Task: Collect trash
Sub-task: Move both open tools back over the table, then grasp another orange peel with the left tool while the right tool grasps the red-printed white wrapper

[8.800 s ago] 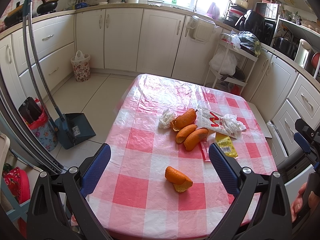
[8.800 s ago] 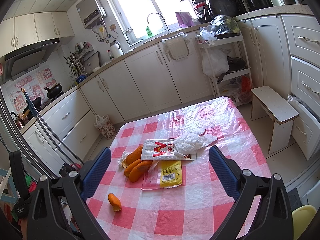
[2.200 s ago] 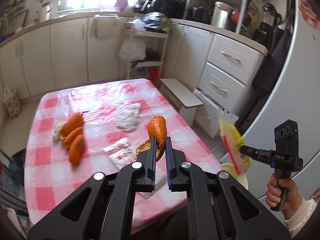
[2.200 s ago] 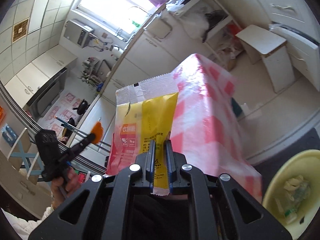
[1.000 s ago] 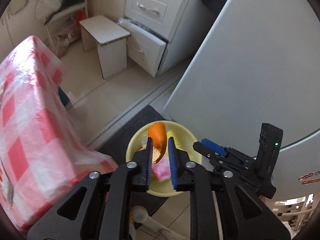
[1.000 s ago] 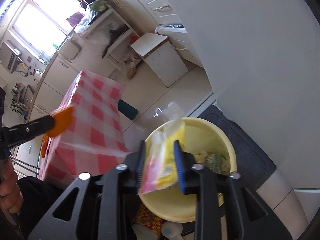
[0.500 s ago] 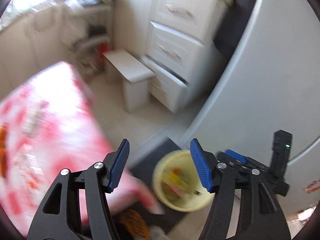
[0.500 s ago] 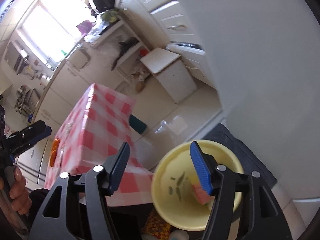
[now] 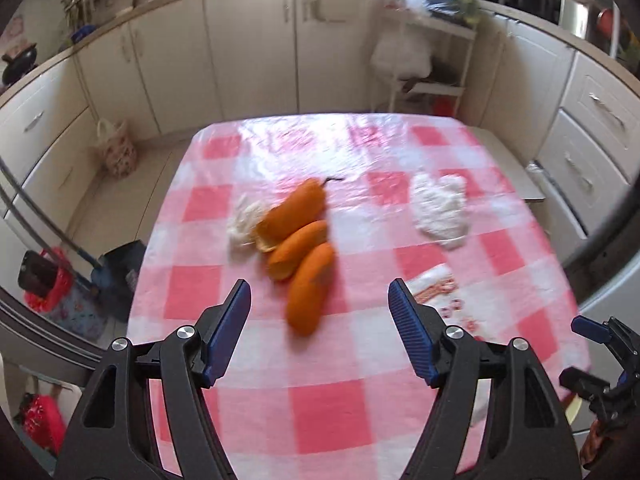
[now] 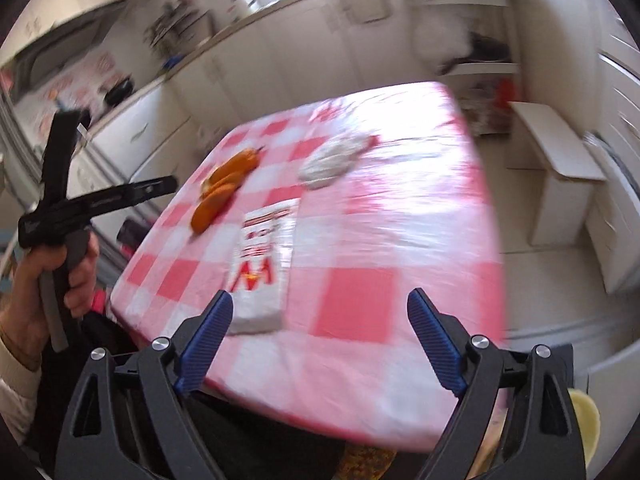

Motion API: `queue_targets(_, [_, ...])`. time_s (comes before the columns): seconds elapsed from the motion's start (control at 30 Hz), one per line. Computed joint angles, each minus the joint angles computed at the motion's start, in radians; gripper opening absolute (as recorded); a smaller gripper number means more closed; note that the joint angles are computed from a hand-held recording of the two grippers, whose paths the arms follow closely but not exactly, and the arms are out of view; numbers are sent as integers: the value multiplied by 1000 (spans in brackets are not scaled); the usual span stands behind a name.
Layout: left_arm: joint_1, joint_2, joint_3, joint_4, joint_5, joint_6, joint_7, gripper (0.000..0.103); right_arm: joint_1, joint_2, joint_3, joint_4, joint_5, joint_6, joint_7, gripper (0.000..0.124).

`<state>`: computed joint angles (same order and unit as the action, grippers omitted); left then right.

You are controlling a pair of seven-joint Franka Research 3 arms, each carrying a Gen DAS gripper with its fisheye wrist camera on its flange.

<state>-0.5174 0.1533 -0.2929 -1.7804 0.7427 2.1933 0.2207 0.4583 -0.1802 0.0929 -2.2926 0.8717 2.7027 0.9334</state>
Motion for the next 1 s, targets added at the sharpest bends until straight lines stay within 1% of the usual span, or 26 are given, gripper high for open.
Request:
queue_targets(0.07, [19, 7, 6, -11, -36, 28, 30, 68, 5, 62, 21, 54, -56, -22, 25, 86])
queue_targets(0.13, [32, 23, 13, -9, -60, 40, 57, 68, 6, 110, 41, 97, -126, -39, 74, 86])
queue_targets(0.23, [38, 49, 16, 10, -91, 20, 125, 68, 11, 148, 62, 129, -213, -19, 121, 92])
queue_targets(0.3, [42, 66, 21, 20, -113, 15, 146, 67, 14, 163, 71, 148, -278, -11, 155, 92])
queue_targets(0.37, [39, 85, 26, 35, -122, 0, 153, 55, 19, 169, 77, 149, -346, 10, 189, 92])
queue_targets(0.4, [42, 90, 29, 35, -133, 4, 154, 52, 20, 169, 79, 145, -374, 18, 196, 92])
queue_targets(0.47, [58, 85, 33, 11, -174, 54, 146, 35, 26, 166, 84, 128, -434, 51, 215, 88])
queue_targets(0.5, [64, 82, 34, 2, -186, 74, 144, 30, 27, 161, 86, 116, -478, 71, 236, 85])
queue_targets(0.53, [68, 81, 34, -3, -198, 90, 147, 25, 28, 158, 86, 107, -508, 87, 253, 77])
queue_targets(0.57, [72, 76, 35, -13, -203, 110, 148, 20, 27, 155, 86, 100, -537, 103, 273, 62])
queue_targets(0.6, [76, 73, 35, -21, -212, 127, 151, 18, 26, 153, 84, 95, -554, 112, 286, 54])
queue_targets(0.67, [80, 59, 35, -43, -224, 153, 149, 13, 26, 156, 80, 98, -530, 118, 281, 25])
queue_targets(0.77, [91, 17, 33, -100, -245, 208, 132, 12, 24, 151, 72, 97, -448, 113, 238, 11])
queue_targets(0.9, [101, -67, 25, -191, -238, 281, 91, 12, 29, 111, 56, 64, -267, 119, 134, 7])
queue_targets(1.0, [111, -116, 16, -237, -233, 316, 68, 12, 37, 60, 34, 27, -131, 124, 60, 6])
